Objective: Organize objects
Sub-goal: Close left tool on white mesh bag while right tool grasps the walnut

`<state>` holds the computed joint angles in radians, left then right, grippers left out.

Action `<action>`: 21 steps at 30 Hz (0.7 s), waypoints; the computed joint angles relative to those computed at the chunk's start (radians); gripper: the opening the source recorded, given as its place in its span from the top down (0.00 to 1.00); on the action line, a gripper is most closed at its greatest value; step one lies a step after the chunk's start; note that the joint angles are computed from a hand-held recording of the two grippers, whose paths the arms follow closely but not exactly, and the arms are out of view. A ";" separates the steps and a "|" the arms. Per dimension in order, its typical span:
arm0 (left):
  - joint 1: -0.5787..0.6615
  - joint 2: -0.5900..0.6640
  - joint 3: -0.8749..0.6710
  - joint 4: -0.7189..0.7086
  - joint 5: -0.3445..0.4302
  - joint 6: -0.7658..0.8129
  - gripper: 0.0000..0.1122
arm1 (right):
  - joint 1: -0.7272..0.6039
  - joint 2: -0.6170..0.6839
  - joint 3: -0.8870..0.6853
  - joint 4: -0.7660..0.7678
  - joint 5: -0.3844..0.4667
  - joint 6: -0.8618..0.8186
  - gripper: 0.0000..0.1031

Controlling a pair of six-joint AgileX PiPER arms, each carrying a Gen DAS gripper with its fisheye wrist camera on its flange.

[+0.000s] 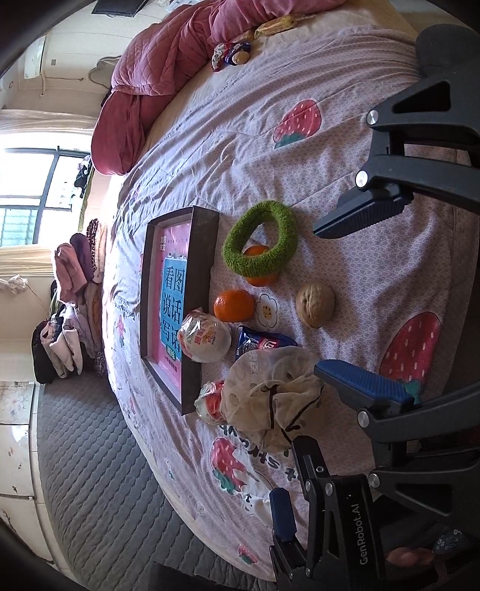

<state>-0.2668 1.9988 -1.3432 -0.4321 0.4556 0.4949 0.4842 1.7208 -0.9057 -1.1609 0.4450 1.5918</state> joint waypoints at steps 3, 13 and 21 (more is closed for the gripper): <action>0.009 0.011 -0.013 -0.033 -0.001 0.015 0.28 | -0.006 0.009 0.002 -0.035 0.000 0.043 0.35; 0.011 0.111 -0.126 -0.014 0.032 -0.035 0.28 | -0.031 0.082 -0.032 -0.071 -0.038 0.067 0.35; 0.022 0.193 -0.224 -0.061 0.089 -0.019 0.28 | -0.064 0.139 -0.053 -0.148 -0.065 0.128 0.39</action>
